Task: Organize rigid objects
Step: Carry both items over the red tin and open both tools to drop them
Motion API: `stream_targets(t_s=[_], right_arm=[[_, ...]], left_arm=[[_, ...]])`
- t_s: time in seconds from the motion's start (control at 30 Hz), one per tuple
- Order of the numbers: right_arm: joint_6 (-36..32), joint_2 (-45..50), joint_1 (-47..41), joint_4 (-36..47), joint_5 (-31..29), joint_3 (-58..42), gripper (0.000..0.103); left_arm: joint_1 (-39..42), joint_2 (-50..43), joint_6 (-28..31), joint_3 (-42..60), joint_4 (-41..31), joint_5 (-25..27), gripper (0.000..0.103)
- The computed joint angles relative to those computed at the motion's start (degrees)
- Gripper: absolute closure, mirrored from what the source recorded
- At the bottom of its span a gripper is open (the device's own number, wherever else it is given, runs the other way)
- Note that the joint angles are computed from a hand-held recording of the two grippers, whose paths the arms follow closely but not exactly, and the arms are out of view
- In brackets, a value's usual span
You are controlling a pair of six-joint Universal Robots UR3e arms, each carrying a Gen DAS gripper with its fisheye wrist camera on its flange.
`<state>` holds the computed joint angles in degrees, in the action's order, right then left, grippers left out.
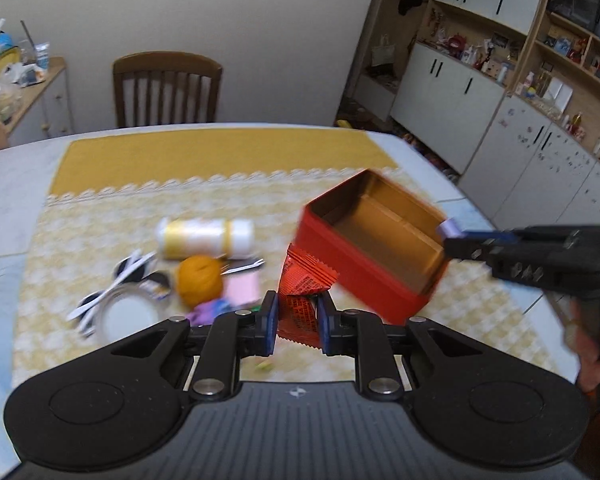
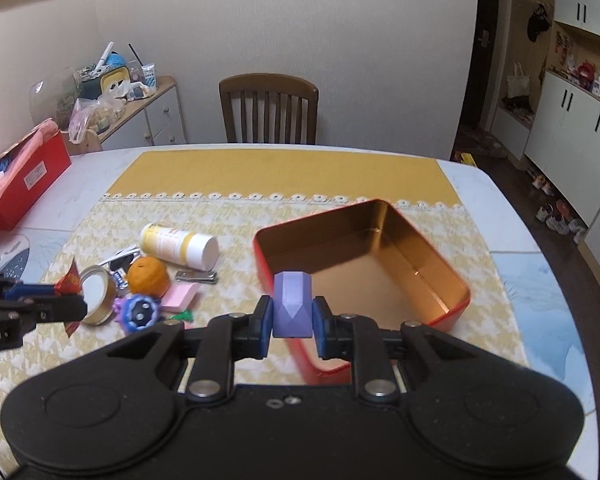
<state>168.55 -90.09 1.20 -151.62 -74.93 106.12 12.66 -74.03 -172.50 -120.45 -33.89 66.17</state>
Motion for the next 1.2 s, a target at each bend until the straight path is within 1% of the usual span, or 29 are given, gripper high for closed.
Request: stream_targets(t_s=[0.1,0.3,0.43,0.53,0.7,0.83,1.0,1.07,1.2], right_arm=[[-3.62,0.52,-3.2,-0.18,3.23,-0.09,0.083],[-11.02,2.71,-9.45,1.55,9.94,-1.47,0.083],[-15.16,5.68,-12.01,2.45,12.47,-3.3,0.083],[-17.96,8.66,-13.32,3.35,13.57,-5.22,0.083],[-21.38,13.03,-14.16,5.19,14.95,-8.59,0.083],[-22.87,16.23,-13.35,5.13,13.87,-10.97,0.083],[-23.77,20.62,-11.41,6.18,10.67,-14.45,0.083],[-24.4,21.91,-10.76,5.93,9.68,-15.21,0.083],[-24.52,25.24,-9.88,8.4,8.6,-19.28,0.083]], left_arm=[[-6.94,-8.3,-5.34,7.57,2.41,4.48,0.083],[-16.52,-24.22,-12.99,24.59,-0.81,10.42,0.083],[-21.24,-34.68,-17.3,38.04,-5.73,13.92,0.083],[-23.69,-42.25,-18.83,48.73,-10.22,16.06,0.083],[-25.25,-53.23,-21.52,64.24,-17.96,17.91,0.083],[-25.68,-60.35,-21.94,74.88,-23.44,19.14,0.083],[-25.74,-69.06,-23.44,88.13,-31.49,20.06,0.083],[-25.61,-72.22,-23.72,93.26,-34.69,19.97,0.083],[-25.49,-78.88,-23.88,104.73,-41.08,19.64,0.083]])
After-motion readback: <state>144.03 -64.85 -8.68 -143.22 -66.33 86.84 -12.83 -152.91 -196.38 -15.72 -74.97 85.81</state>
